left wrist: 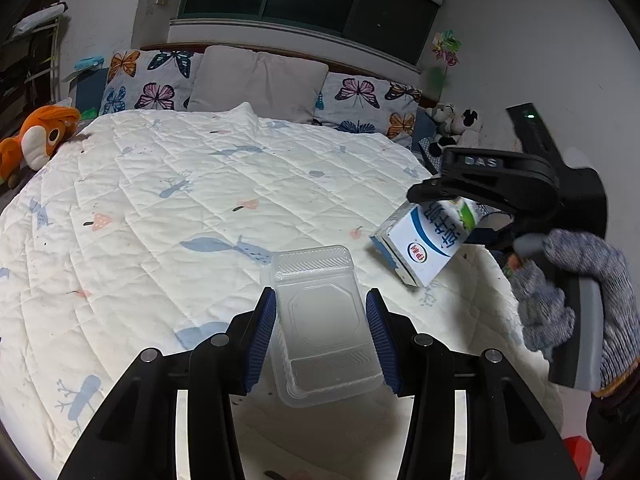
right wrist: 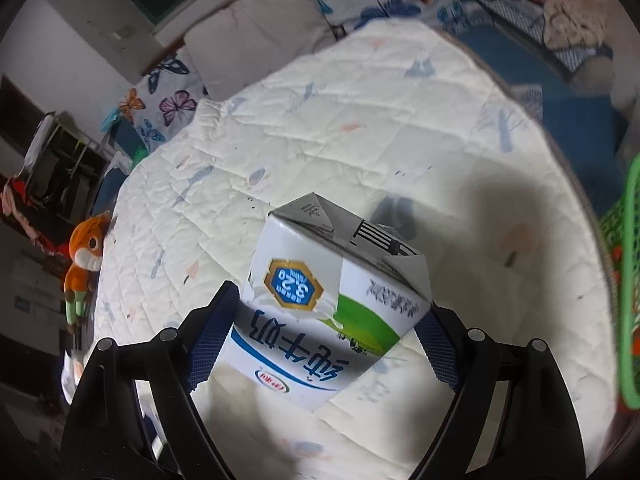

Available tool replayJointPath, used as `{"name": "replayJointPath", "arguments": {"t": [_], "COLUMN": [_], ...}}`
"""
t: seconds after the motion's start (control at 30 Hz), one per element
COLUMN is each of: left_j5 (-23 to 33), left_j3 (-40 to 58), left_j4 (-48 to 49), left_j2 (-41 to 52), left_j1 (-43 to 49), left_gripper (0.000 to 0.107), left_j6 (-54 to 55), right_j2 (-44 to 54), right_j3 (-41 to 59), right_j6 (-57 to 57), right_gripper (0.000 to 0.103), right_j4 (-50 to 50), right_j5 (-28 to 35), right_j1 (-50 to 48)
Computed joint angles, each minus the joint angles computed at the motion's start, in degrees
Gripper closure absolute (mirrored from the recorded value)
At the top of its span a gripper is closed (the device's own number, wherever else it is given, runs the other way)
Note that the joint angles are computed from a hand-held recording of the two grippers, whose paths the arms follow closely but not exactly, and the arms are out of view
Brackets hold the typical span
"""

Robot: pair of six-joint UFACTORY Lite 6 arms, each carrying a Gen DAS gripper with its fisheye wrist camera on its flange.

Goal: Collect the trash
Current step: 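Grasp the white milk carton with the right tool and lift it, then carry the milk carton in the right tool into the green basket and release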

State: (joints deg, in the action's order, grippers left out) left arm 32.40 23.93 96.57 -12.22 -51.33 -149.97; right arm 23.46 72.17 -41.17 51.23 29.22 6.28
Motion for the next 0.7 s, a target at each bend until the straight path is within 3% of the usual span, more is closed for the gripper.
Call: {"name": "replayJointPath", "arguments": {"t": [0.33,0.7], "left_j5": [2.35,2.59], "left_j3": [8.48,21.71], "left_j4": [-5.15,-9.28], "left_j2": [7.22,17.62], "left_j1": [-5.13,-8.76], "left_gripper": [0.062,0.062], "left_j6": [3.56,9.30], "right_j2": [-11.68,-17.46], "right_j3": [-13.07,-17.05], "right_j6": [-23.68,-34.68], "right_gripper": [0.020,0.020], "right_j4": [12.23,12.31], "right_j5": [0.77,11.08], "right_j1": [-8.90,-24.74]}}
